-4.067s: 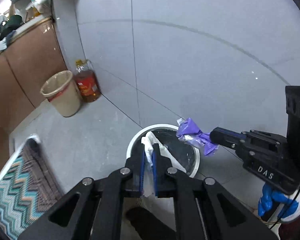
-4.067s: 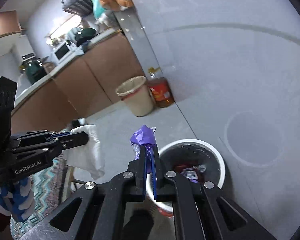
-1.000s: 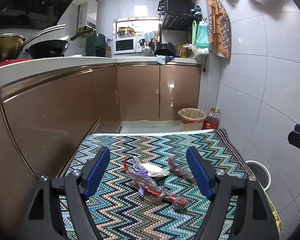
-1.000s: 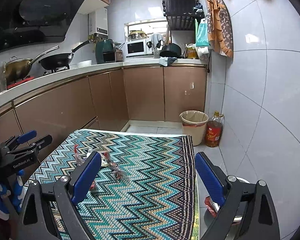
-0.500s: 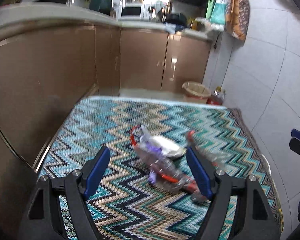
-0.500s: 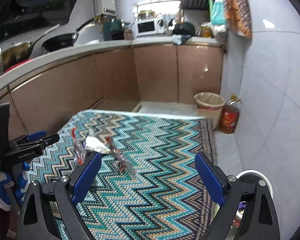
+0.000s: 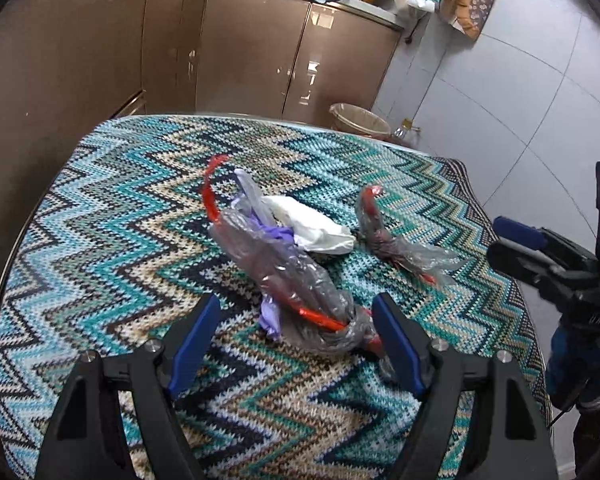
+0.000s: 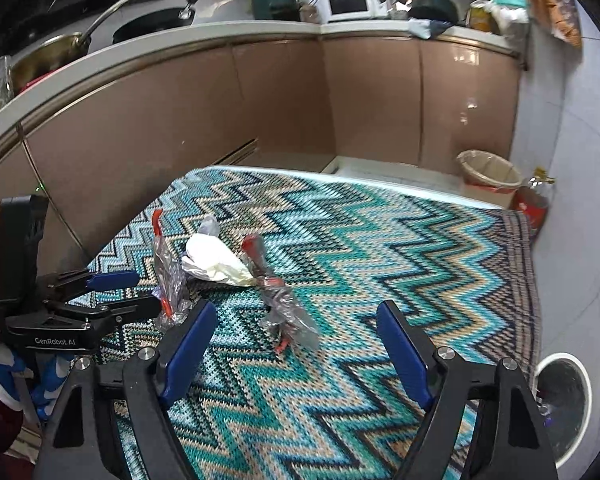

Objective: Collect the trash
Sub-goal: 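Move both open tools back over the cloth to the clear plastic bags, then grasp a clear red-trimmed bag with the left tool while the right tool grasps another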

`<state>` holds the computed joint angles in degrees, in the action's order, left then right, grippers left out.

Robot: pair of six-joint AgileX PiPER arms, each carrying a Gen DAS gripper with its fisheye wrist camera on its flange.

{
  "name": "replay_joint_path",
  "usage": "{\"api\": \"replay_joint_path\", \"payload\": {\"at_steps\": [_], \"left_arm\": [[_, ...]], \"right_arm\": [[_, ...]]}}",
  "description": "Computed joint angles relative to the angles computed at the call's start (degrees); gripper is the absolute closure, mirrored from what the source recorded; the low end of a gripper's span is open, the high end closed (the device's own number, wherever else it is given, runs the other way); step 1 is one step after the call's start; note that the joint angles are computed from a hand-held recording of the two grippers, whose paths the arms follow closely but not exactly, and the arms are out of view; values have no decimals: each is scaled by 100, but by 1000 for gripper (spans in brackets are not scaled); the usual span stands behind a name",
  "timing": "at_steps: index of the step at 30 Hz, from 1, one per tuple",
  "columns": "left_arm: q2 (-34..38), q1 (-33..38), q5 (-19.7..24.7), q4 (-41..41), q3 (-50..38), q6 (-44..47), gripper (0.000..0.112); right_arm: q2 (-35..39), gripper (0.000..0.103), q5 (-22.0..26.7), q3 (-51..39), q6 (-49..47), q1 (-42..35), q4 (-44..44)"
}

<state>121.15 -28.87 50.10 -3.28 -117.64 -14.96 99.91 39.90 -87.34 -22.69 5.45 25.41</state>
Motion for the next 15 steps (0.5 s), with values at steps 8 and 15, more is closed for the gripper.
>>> {"api": "replay_joint_path", "payload": {"at_steps": [8,15], "left_arm": [[838,179,716,-96,-1261,-81,36],[596,205,509,133,-642,-181,37]], "right_arm": [[658,24,237,-491,-355,64,243],[996,24,350,-718,-412,81,286]]}}
